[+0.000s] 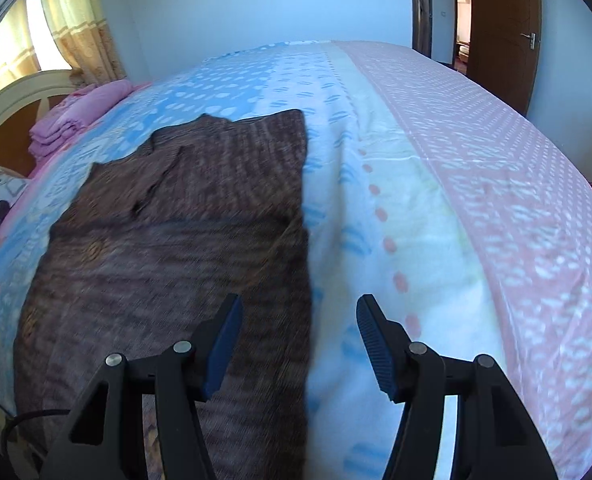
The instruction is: Fold small clothes
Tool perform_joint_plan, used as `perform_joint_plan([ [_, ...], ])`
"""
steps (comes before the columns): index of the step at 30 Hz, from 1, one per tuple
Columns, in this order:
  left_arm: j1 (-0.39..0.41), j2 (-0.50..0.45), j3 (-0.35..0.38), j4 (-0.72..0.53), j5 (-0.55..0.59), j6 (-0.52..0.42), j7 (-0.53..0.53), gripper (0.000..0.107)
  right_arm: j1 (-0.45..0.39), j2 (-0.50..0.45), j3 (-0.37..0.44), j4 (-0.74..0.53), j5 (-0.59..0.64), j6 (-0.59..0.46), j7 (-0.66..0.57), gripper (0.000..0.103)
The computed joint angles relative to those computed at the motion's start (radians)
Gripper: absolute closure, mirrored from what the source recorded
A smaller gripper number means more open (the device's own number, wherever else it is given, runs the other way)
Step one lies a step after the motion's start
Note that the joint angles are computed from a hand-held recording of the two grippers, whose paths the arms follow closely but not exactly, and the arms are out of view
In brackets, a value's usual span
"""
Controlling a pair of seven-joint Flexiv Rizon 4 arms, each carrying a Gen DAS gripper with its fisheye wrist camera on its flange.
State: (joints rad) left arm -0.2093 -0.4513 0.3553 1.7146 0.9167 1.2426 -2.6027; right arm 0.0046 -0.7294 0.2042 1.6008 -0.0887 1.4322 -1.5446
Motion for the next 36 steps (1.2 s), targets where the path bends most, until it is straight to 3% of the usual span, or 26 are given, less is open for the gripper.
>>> perform_joint_plan([
  [13,0.002,0.097,-0.055,0.11,0.028,0.025,0.037,0.004,-0.045,0.125,0.082,0.234,0.036,0.046,-0.088,0.042],
  [23,0.0,0.152,-0.091,0.203,0.034,0.041,0.069,0.004,-0.036,0.17,0.075,0.338,0.051,0.056,-0.103,0.042],
  [26,0.013,0.171,-0.106,0.242,0.026,0.064,0.081,0.004,0.003,0.189,0.027,0.388,0.037,0.092,-0.08,0.042],
  [29,0.051,0.188,-0.132,0.31,-0.044,0.117,0.138,0.006,0.072,0.208,-0.067,0.45,0.003,0.152,-0.026,0.042],
  [32,0.107,0.19,-0.176,0.382,-0.183,0.179,0.286,0.022,0.01,0.211,-0.016,0.477,-0.003,0.159,-0.017,0.042],
  [36,0.172,0.179,-0.238,0.47,-0.374,0.257,0.446,0.034,-0.039,0.214,0.024,0.502,-0.013,0.163,-0.027,0.042],
])
